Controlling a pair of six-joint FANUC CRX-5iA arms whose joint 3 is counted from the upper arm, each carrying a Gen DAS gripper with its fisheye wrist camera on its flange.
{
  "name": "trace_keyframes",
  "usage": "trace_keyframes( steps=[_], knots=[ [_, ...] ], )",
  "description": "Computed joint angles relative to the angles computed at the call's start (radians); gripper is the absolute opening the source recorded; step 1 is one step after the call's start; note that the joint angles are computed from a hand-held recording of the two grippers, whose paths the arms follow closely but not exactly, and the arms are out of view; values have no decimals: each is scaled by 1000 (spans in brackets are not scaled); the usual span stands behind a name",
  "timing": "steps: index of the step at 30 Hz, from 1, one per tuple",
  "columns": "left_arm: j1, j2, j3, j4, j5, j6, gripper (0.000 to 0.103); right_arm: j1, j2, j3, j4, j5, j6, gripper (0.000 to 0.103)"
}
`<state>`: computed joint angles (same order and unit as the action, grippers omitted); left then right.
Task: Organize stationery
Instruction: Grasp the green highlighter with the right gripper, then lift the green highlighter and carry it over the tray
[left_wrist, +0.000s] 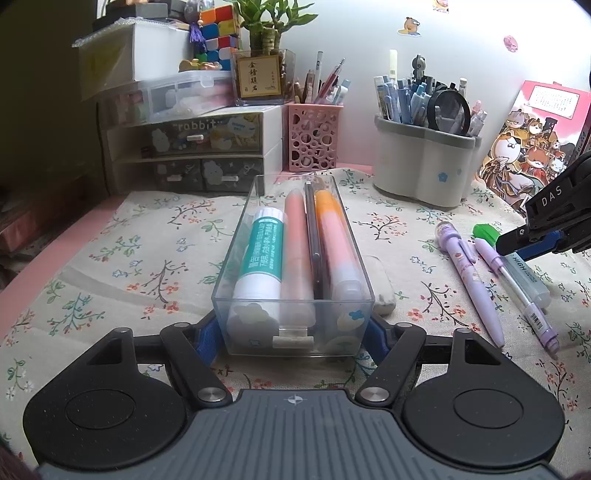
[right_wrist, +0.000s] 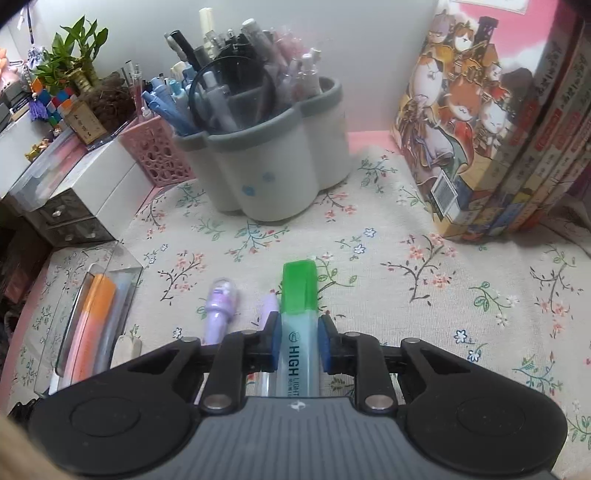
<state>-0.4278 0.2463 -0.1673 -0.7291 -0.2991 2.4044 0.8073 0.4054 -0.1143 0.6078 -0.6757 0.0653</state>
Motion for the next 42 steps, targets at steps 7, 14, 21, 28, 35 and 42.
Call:
trace_keyframes(
  steps=[7,14,21,28,35,42],
  knots=[
    [-4,1,3,-8,-6,6,72,7,-43,-62,90,27,-145,1],
    [-2,1,2,-5,-2,2,72,8,-34,-47,40,42,-56,2],
    [-4,1,4,-9,-6,5,72,12,8,5,8,23,84,22],
    [-11,3,8,-29,-14,30,72,24,13,-10,69,12,-20,16],
    [-11,1,4,-39,-7,37,72,21,3,-18,76,25,-38,7],
    [-5,0,-1,-26,6,17,72,24,42,59,-22,15,175,38]
  ],
)
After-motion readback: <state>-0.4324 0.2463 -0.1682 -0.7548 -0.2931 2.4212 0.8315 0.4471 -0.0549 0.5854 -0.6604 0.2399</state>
